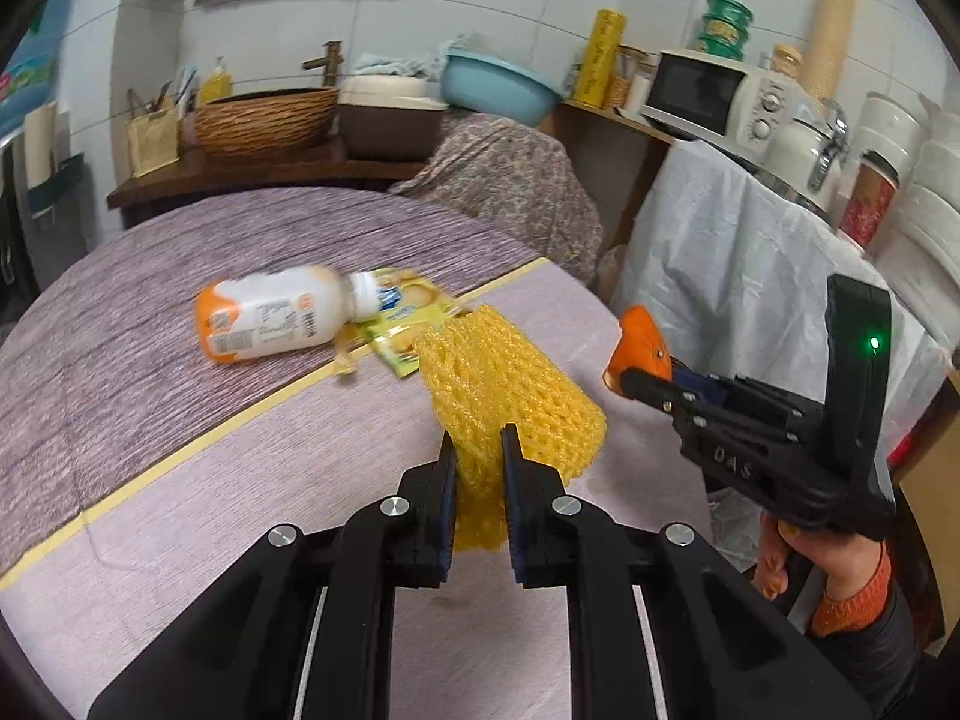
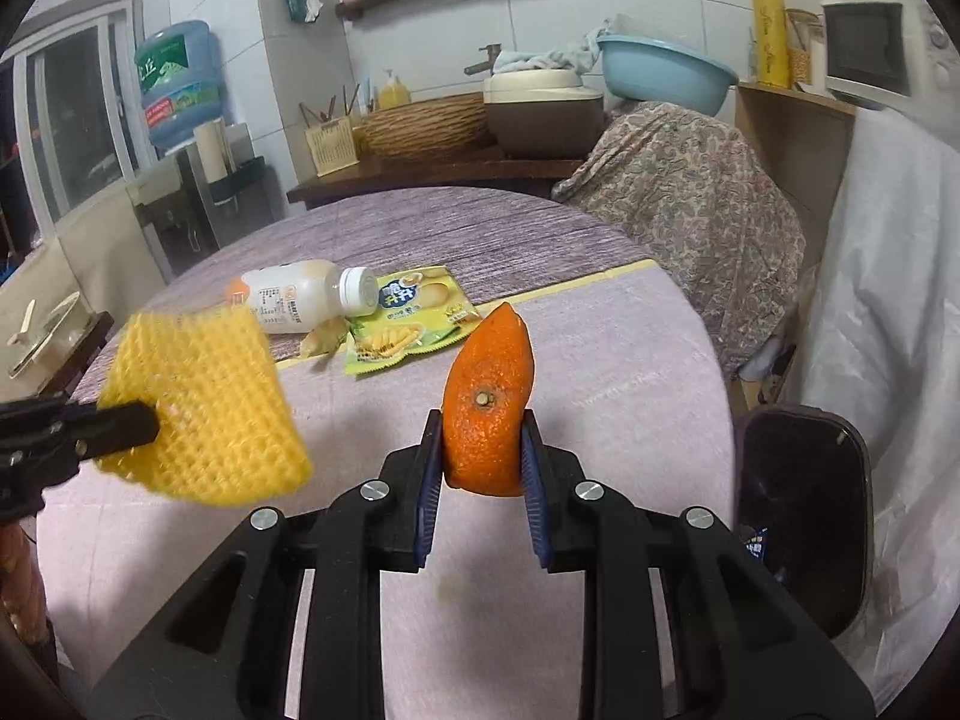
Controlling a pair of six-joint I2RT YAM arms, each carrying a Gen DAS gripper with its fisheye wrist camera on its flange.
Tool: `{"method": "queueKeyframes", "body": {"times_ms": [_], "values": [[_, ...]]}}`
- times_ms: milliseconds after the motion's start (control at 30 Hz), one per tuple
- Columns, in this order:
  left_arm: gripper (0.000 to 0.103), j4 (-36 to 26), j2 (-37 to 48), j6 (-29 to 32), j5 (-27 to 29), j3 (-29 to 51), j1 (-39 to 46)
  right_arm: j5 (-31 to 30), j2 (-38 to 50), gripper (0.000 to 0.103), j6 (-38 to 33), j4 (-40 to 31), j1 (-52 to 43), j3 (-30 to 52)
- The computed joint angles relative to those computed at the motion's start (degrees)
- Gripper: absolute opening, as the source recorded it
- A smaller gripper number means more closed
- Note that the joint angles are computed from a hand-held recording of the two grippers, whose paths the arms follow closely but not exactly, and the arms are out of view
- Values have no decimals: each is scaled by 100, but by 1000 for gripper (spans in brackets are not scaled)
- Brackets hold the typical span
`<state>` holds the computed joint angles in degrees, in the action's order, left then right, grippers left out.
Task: Collect trash
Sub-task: 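Carry the foam net and orange to the bin and release both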
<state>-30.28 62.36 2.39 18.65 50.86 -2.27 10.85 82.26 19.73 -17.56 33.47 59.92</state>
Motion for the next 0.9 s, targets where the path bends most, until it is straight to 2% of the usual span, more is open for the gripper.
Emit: {"method": "queueKeyframes", "body": {"times_ms": [233, 500, 633, 900], "values": [[14, 297, 536, -313, -500, 419, -1267, 138, -1306, 25, 115, -147, -490, -1100], [14, 615, 1633, -585, -825, 1103, -2265, -137, -2173, 25, 50, -270, -1853, -2038], [14, 663, 2304, -741, -869, 1600, -2545, -334, -1908, 25, -138, 25, -2610, -2352], [14, 588, 3507, -822, -1148, 2556, -3048, -780, -351, 25, -471, 1127, -3680, -2548]]}}
